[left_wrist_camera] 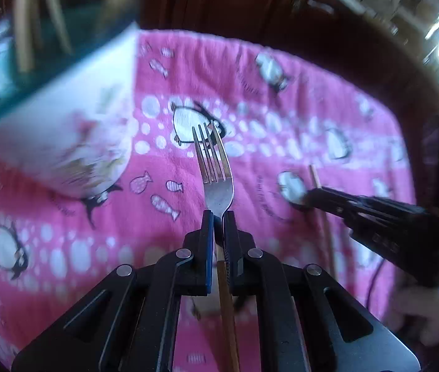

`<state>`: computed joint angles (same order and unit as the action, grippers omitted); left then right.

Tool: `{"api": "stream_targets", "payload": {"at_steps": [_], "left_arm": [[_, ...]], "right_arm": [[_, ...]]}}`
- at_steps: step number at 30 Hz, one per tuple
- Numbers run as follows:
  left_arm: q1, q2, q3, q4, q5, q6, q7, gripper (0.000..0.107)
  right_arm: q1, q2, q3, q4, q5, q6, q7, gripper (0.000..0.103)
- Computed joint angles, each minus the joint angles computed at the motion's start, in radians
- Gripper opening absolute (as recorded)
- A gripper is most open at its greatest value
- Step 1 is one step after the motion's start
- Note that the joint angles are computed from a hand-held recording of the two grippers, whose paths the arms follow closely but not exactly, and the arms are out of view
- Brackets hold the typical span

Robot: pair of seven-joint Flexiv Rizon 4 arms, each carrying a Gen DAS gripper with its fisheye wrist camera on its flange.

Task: Organize utensils
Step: 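Grasp the last wooden chopstick with the right tool while the left tool grasps the fork, then lift the fork with the left tool while the right tool lifts the chopstick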

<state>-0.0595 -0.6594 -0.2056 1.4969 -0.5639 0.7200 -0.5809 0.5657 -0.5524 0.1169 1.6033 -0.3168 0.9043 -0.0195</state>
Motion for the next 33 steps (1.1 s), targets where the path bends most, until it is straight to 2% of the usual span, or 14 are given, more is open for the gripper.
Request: {"api": "stream_targets", "payload": {"at_steps": [5,11,13,15,20,24,29,31,33], "left_arm": [[0.075,0.093,-0.035,0.085,-0.123,-0.018,0.127,0.005],[0.115,0.173,-0.009,0.134,-0.249,-0.081,0.245,0.005],[0.122,0.184,0.005,0.138,-0.278,-0.098,0.267,0.005],[0.132,0.196,0.016,0.140,-0.308,-0.111,0.291,0.000],[0.143,0.201,0.033,0.114,-0.366,-0.129,0.316,0.000],[0.149,0.189,0.047,0.091,-0.361,-0.148,0.293,0.000],[0.154,0.135,0.072,0.051,-0.298,-0.158,0.182,0.002],[0.151,0.103,0.088,0.026,-0.244,-0.162,0.091,0.011],[0.149,0.071,0.097,0.008,-0.199,-0.153,0.006,0.032]], "right_arm": [[0.051,0.077,-0.041,0.048,-0.112,0.042,0.090,0.006],[0.076,0.136,-0.044,0.053,-0.233,0.034,0.166,0.005],[0.080,0.148,-0.038,0.041,-0.263,0.015,0.172,0.005],[0.081,0.152,-0.031,0.023,-0.284,-0.005,0.169,0.005],[0.080,0.145,-0.018,-0.038,-0.304,-0.051,0.125,0.005],[0.083,0.115,-0.017,-0.087,-0.295,-0.065,0.093,0.005],[0.093,0.101,-0.018,-0.103,-0.278,-0.070,0.076,0.005],[0.094,0.104,-0.022,-0.095,-0.278,-0.065,0.082,0.005],[0.093,0.108,-0.024,-0.084,-0.279,-0.053,0.090,0.005]]}}
